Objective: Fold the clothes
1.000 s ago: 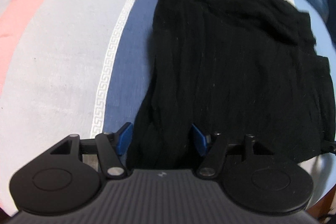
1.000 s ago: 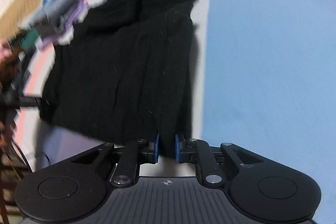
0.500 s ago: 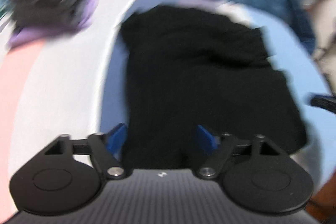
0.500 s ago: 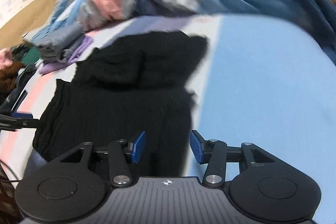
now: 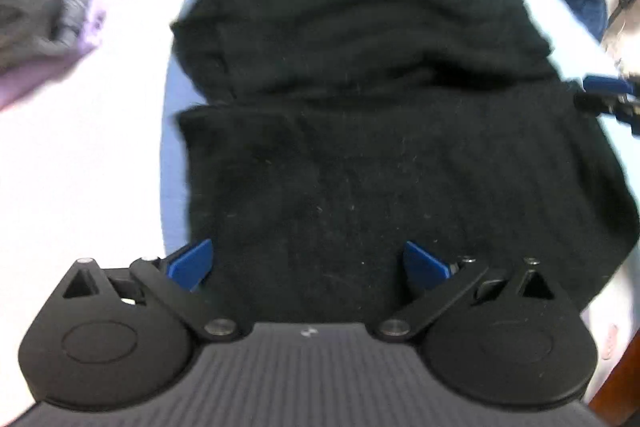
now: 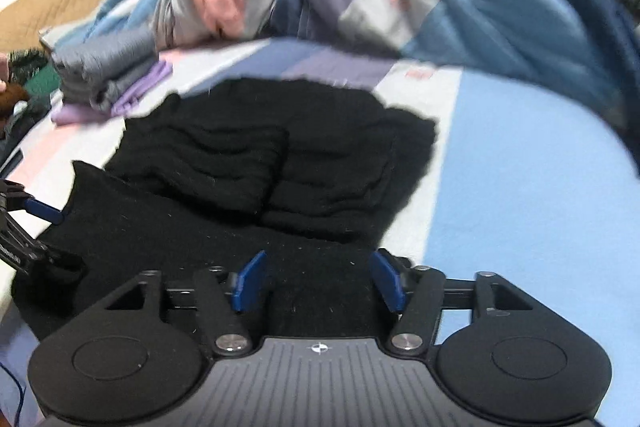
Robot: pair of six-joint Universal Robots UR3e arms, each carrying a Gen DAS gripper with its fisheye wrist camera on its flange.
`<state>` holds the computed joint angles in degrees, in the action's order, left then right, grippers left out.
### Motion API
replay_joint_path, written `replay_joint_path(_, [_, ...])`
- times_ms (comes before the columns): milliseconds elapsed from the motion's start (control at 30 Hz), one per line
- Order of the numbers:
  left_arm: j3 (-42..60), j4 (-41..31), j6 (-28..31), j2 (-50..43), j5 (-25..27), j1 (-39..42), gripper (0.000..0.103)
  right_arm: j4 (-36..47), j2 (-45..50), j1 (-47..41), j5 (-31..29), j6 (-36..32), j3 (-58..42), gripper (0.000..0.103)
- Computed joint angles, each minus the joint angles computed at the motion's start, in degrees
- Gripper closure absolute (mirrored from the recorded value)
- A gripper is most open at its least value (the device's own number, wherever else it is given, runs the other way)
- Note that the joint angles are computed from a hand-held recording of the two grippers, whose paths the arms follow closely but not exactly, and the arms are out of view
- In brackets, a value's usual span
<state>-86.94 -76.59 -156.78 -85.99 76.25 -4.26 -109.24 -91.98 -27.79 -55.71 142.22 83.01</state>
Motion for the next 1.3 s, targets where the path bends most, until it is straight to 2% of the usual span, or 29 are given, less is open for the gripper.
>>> replay_joint_path(67, [-1.7, -3.5, 1.3, 5.4, -2.3, 3.2, 0.0, 6.2, -5.3, -4.9, 1.3, -0.2, 1.9, 0.032])
replay_joint_path(133, [-3.5, -10.2, 4.0, 11.9, -5.7, 8.8, 0.0, 16.6, -9.8, -10.6, 2.5, -1.4, 2.1, 0.032])
replay_joint_path(267, [-3.5, -21.5, 1.1, 19.3, -7.8, 13.9, 0.0, 40.7, -16.8, -23.7, 3.9, -5.9, 1.7, 0.032])
replay_joint_path(367, [-7.5, -33.3, -0.8, 28.1, -13.5, 24.1, 0.0, 53.6, -19.0, -31.3, 3.3, -6.4, 2.2, 0.03])
replay_joint_path(467, [-14.3, -51.5, 1.2, 36.5, -21.8, 40.6, 0.0, 58.0, -20.7, -35.0, 4.0, -1.9, 5.9, 0.029])
replay_joint_path(567, [-21.0, -56.5, 1.1, 42.7, -26.8, 49.3, 0.001, 57.4, -23.5, -35.5, 7.2, 3.2, 10.9, 0.025])
replay_joint_path(633, [-24.8, -60.6, 1.3, 46.9, -29.6, 55.0, 0.003, 53.8, -25.4, -34.1, 8.5, 8.9, 14.2, 0.022])
replay_joint_path(667, [-26.6, -59.7, -0.4, 47.9, -30.8, 55.8, 0.01, 51.1, -26.2, -33.0, 8.8, 12.5, 15.8, 0.021])
replay_joint_path(700, [-28.4, -57.8, -3.0, 48.5, -32.0, 55.8, 0.024, 48.3, -27.0, -31.8, 9.0, 16.2, 17.4, 0.021])
replay_joint_path(733, [-30.1, -55.0, -6.0, 48.8, -32.6, 55.4, 0.031, 45.3, -27.6, -30.4, 9.0, 20.0, 18.7, 0.021])
replay_joint_path(800, [-34.2, -47.8, -13.3, 49.1, -33.6, 53.3, 0.064, 39.3, -28.0, -27.2, 8.2, 27.2, 20.0, 0.021])
replay_joint_path(833, [-36.3, -44.7, -16.4, 49.3, -33.7, 52.5, 0.072, 37.8, -28.5, -26.6, 8.2, 29.4, 20.5, 0.021])
replay_joint_path(867, [-36.6, -46.3, -16.0, 50.2, -33.6, 53.8, 0.079, 36.4, -29.2, -26.2, 8.3, 31.6, 21.3, 0.028])
replay_joint_path(900, [-36.5, -49.1, -14.6, 51.2, -33.3, 55.8, 0.085, 35.5, -29.5, -26.2, 8.3, 33.2, 21.9, 0.053])
replay_joint_path(967, [-36.9, -51.3, -13.7, 53.1, -33.6, 57.6, 0.09, 37.2, -29.3, -27.1, 8.0, 34.1, 22.3, 0.091])
replay_joint_path(1067, [-38.0, -48.7, -16.5, 54.5, -34.9, 56.5, 0.092, 42.6, -30.9, -31.1, 9.7, 33.0, 22.9, 0.092])
replay_joint_path(1100, [-38.9, -43.7, -20.5, 53.7, -35.9, 54.1, 0.092, 44.7, -31.4, -32.4, 10.2, 32.1, 22.4, 0.093])
replay_joint_path(1167, [-41.2, -28.7, -31.3, 50.6, -37.8, 47.4, 0.092, 47.5, -31.0, -33.2, 11.2, 30.0, 19.7, 0.094])
replay_joint_path(1300, [-36.4, -13.2, -38.4, 41.0, -41.6, 41.3, 0.092, 55.1, -27.3, -34.1, 17.3, 23.8, 12.4, 0.094])
